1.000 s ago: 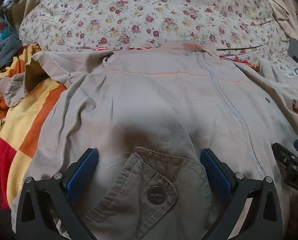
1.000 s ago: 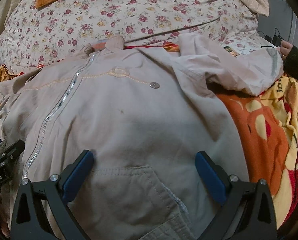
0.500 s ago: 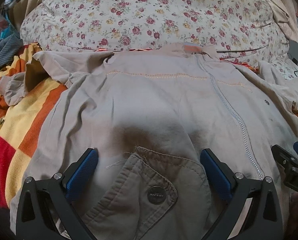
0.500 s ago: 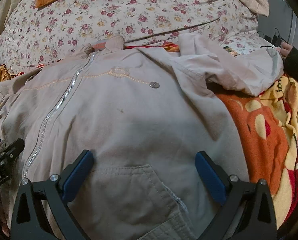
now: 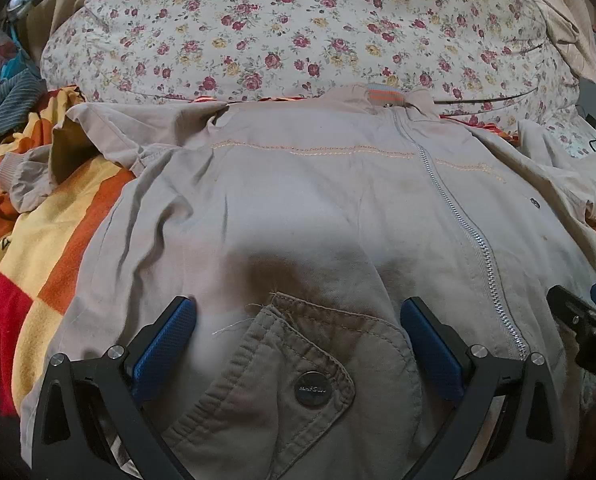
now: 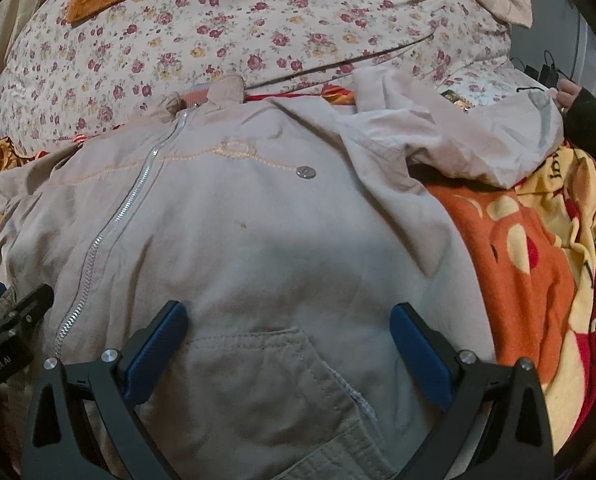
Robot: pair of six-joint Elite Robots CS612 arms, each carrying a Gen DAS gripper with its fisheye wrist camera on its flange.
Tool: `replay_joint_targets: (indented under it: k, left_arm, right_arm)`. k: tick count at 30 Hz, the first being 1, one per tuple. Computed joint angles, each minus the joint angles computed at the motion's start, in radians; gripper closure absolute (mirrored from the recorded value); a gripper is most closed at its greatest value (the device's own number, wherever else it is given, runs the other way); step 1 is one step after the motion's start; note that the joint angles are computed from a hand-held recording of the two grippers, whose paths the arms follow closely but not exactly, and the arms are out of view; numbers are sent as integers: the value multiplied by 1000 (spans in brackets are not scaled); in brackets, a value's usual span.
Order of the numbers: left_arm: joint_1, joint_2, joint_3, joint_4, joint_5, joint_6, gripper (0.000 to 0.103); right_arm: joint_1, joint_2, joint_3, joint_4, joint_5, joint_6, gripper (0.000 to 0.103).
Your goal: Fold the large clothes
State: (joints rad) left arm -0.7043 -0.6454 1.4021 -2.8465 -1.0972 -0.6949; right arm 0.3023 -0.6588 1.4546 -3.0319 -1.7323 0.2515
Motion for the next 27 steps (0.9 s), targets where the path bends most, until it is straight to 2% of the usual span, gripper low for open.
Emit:
replay_joint_targets:
  k: [4,9,15,22,27]
  left_arm:
    - [-1,1,-1,5,4,1,6]
    - [-1,1,-2,5,3,0,6]
    - [-1,1,-1,4,3,0,6]
    - [-1,2,0,-3,4,2,6]
    - [-4,3,0,-9,9,3,6]
  right_arm:
    - [3,-3,14,-65,16,0,0]
    - [17,2,15,-137,10,-71,0]
    - [16,9,-7,-29,2,-65,0]
    - [17,15,-2,-53,-8,-64,0]
    - [13,12,1,-46,10,-67,0]
